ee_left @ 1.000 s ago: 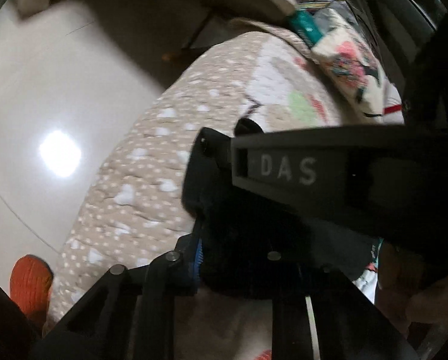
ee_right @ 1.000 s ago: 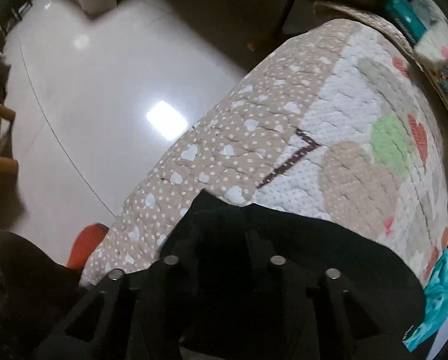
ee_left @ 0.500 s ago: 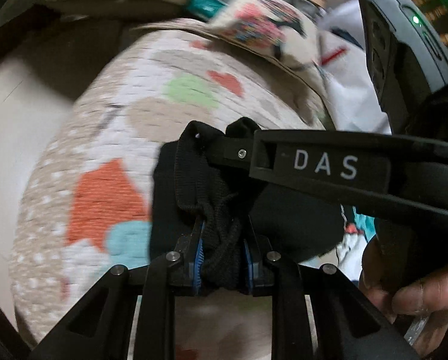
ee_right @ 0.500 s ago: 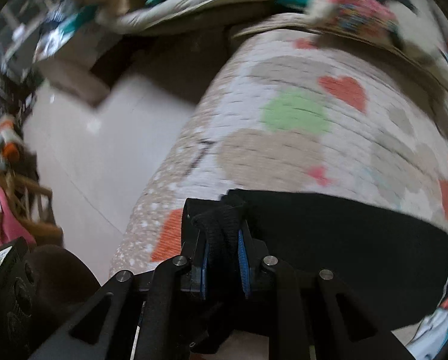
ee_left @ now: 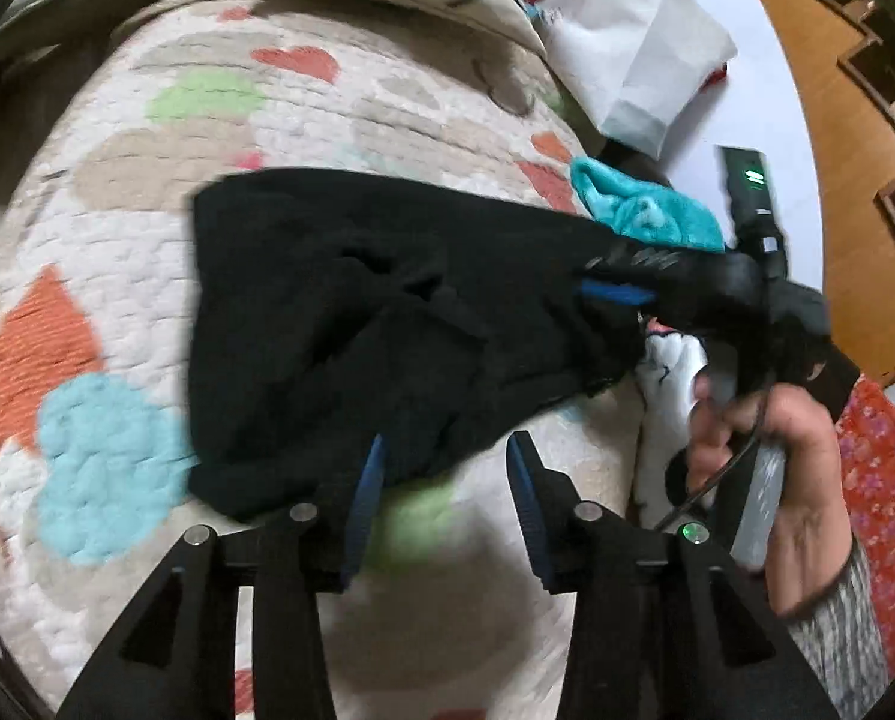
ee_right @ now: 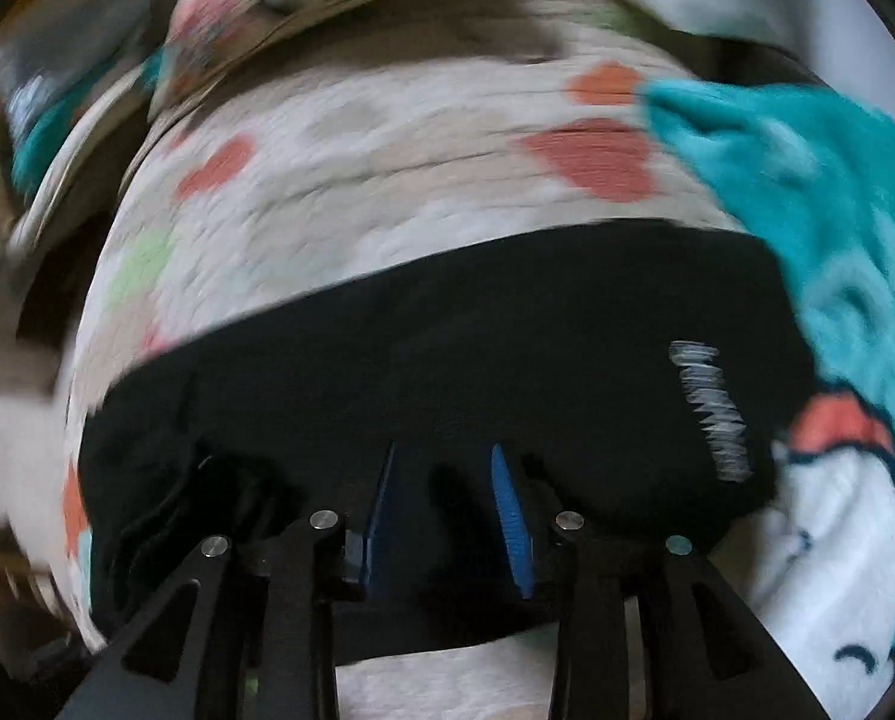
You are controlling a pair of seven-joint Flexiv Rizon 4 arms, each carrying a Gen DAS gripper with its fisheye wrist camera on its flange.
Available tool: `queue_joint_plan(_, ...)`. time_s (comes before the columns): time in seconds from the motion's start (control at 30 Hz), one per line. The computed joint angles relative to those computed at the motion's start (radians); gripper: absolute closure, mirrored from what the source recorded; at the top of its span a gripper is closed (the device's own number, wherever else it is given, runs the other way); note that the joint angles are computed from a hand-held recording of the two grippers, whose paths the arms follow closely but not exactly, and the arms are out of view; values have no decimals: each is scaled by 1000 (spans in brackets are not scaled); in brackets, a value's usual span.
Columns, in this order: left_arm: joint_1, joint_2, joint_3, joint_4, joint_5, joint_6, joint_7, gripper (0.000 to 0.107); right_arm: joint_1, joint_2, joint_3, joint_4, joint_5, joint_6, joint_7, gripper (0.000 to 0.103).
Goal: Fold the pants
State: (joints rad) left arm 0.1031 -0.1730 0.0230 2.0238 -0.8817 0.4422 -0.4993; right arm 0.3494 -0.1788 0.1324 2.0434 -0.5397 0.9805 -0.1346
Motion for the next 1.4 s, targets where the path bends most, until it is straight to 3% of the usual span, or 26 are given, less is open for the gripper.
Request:
queue_joint_plan(0.07, 12, -14, 8, -7, -28, 27, -34, 66, -11, 5, -16, 31, -59, 196, 42, 66)
queue_joint_plan(0.13, 25, -44, 15, -24, -27, 63, -109, 66, -14, -45, -3, 12, -49, 398, -24, 66)
queue_joint_plan(0.2, 33, -63, 13, -35, -16, 94, -150, 66, -15, -104, 60, -53, 43, 429, -172, 66)
queue_joint_plan(0.23, 32, -67, 12, -31, -11, 127, -158, 66, -2, -128, 85, -98, 73, 365, -237, 66)
queue_joint_plan(0.3, 37, -72, 6, -26, -8, 147, -166, 66, 62, -144, 55, -150, 38, 210, -252, 64)
queue_joint_plan(0.33, 43, -73, 5, -25, -5, 144, -174, 66, 106, -148, 25, -170, 2, 112, -239, 57)
queue_joint_plan(0.4, 53, -82, 2, -32, 1, 134, -189, 66, 138, -157, 8, -181, -14, 43, -231, 43)
queue_joint_plan(0.43, 55, -85, 0, -34, 2, 131, -197, 66, 132, -160, 18, -170, 13, 62, -244, 51)
queue_joint_plan(0.47, 57, -85, -2, -35, 3, 129, -201, 66, 122, -162, 34, -166, 56, 74, -270, 68)
queue_joint_plan(0.5, 55, -87, -7, -39, 2, 132, -206, 66, 109, -168, 55, -179, 118, 62, -307, 94)
queue_joint_plan(0.67, 38, -85, -25, -40, -20, 162, -195, 61, 115, -107, 12, -119, 113, -7, -232, 95)
queue_joint_plan(0.83, 13, -101, -42, -35, -29, 190, -212, 57, 130, -120, 2, -156, 74, -286, -187, 94)
queue_joint_plan(0.9, 10, -107, -46, -31, -31, 177, -214, 56, 113, -98, 4, -129, 73, -258, -142, 94)
queue_joint_plan(1.0, 5, -116, -54, -21, -44, 163, -206, 54, 95, -65, -2, -101, 15, -163, -76, 87)
queue_joint_plan(1.07, -9, -108, -56, 3, -52, 192, -184, 54, 76, -68, 1, -102, -20, -26, -108, 67)
queue_joint_plan(1.1, -21, -97, -57, 20, -46, 223, -153, 58, 68, -85, 9, -122, -12, 33, -160, 43)
queue_joint_plan(1.13, -28, -90, -55, 27, -32, 237, -137, 73, 56, -118, 30, -161, 32, 91, -255, 29)
queue_joint_plan(1.17, -34, -84, -54, 33, -13, 245, -121, 81, 48, -159, 57, -219, 89, 107, -357, 28)
queue_joint_plan(1.27, -37, -75, -51, 43, -13, 247, -109, 86, 77, -279, 84, -419, 220, -28, -580, 28)
queue_joint_plan(1.3, -36, -76, -50, 38, -11, 240, -118, 87, 72, -310, 101, -465, 226, -75, -607, 29)
queue_joint_plan(1.37, -26, -85, -45, 25, -6, 214, -142, 88, 106, -390, 82, -589, 248, -216, -660, 42)
queue_joint_plan(1.4, -23, -89, -42, 19, -1, 206, -152, 89, 120, -422, 72, -638, 259, -284, -680, 76)
